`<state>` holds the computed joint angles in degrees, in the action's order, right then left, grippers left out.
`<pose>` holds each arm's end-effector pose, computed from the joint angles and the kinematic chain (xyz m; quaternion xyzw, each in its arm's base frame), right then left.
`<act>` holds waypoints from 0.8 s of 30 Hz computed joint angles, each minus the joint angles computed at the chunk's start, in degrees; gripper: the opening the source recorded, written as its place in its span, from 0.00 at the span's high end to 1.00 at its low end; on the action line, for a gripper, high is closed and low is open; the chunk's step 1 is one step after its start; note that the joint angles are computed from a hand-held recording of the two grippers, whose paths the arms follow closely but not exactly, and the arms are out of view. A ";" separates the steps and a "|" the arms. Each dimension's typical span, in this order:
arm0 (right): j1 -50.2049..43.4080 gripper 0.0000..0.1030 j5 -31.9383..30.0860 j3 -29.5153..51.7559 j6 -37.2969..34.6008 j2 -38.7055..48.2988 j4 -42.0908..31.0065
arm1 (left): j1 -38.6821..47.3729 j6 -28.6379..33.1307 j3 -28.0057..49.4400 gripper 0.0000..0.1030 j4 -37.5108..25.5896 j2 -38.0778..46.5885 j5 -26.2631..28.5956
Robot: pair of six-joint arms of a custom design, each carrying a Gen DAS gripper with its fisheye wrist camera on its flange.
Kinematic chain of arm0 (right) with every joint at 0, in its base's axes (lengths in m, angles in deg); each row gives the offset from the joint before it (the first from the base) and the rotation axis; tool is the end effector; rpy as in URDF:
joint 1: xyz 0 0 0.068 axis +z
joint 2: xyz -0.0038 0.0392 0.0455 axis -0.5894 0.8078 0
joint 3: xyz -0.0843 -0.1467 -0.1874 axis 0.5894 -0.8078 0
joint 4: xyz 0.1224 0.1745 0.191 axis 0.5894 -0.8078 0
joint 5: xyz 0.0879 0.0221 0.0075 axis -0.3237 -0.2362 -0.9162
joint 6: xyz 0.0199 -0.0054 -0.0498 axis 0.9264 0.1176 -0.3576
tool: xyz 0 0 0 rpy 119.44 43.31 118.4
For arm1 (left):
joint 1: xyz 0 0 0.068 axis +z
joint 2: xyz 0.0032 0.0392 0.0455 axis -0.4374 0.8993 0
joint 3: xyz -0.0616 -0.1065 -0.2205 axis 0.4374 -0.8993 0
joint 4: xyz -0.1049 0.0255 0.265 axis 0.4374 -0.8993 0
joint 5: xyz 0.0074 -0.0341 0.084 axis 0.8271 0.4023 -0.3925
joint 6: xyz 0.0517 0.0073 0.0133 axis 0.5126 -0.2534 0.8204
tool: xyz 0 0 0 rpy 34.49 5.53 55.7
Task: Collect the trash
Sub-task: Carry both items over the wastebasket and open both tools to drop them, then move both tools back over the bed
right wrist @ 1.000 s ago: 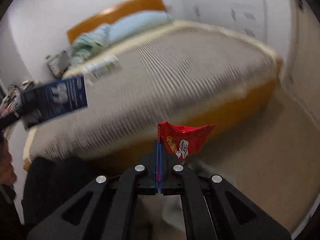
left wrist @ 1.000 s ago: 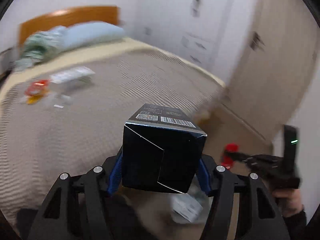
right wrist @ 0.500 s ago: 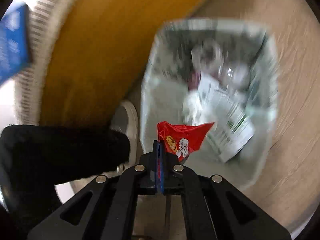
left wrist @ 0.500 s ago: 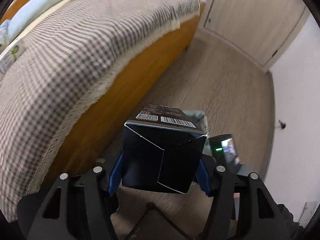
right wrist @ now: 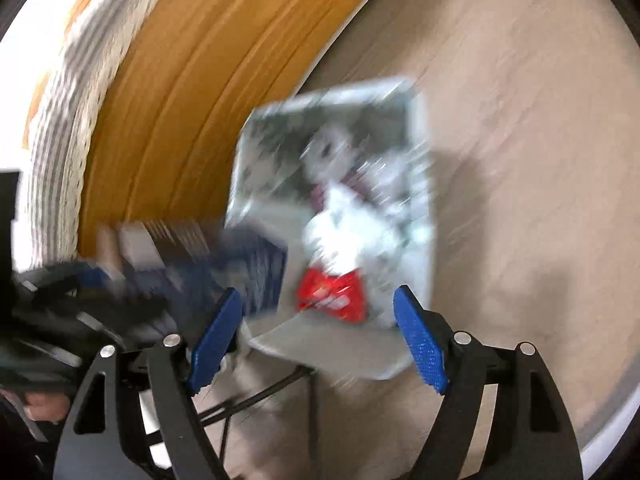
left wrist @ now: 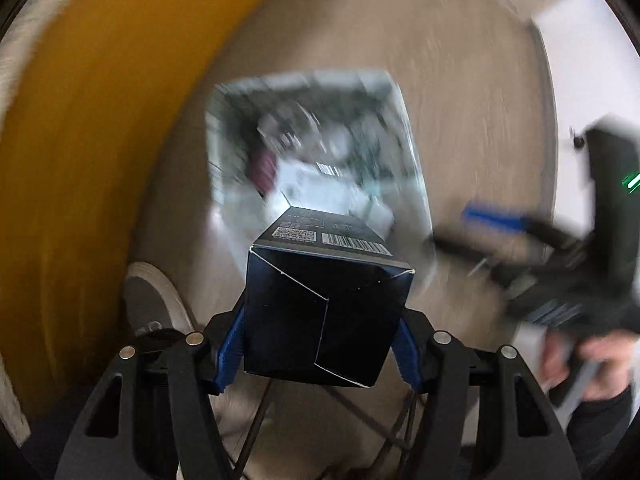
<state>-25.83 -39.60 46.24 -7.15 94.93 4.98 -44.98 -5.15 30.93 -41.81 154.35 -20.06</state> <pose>0.1612 0.0372 0.1579 0.2840 0.9324 0.1892 0.1195 0.2517 -0.0914 0.1717 -0.3973 -0.9129 0.0651 0.0674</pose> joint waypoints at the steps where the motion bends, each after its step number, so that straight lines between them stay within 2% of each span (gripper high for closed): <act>1: -1.64 0.27 1.42 0.24 -1.94 -2.73 -3.56 | -0.93 -0.93 -0.40 0.41 0.48 1.69 -0.04; 3: -4.17 0.27 2.83 0.68 -3.90 -7.17 -8.19 | -2.30 -3.04 -0.77 0.38 1.71 4.64 1.66; 4: -4.75 0.27 2.93 0.47 -3.77 -9.67 -10.12 | -2.84 -3.68 -0.72 0.32 2.58 7.08 3.13; 5: -4.38 0.27 3.31 0.46 -2.91 -11.15 -11.29 | -4.08 -4.84 -0.64 0.11 3.52 9.74 2.28; 6: -4.68 0.27 3.49 0.21 -3.05 -12.45 -12.47 | -4.79 -5.83 -0.98 0.07 4.33 11.27 0.53; 9: 0.29 0.27 5.96 -0.17 0.03 -11.57 -13.25 | -4.30 -6.26 -1.69 0.07 4.51 14.51 -2.28; 10: -0.79 0.27 5.35 0.46 -1.30 -11.35 -14.77 | -3.55 -6.46 -2.01 0.07 4.79 14.06 -3.58; 15: 2.78 0.27 6.10 -0.22 0.75 -9.76 -15.01 | 0.10 -4.93 -1.36 0.07 3.67 10.18 -4.67; 18: 5.88 0.27 7.48 2.39 1.94 -6.08 -14.69 | 0.89 -4.99 -0.36 0.07 2.32 8.60 -4.92; 24: 10.41 0.27 11.95 9.87 3.08 -1.54 -18.96 | 3.15 -4.14 3.53 0.07 -0.73 5.41 -3.29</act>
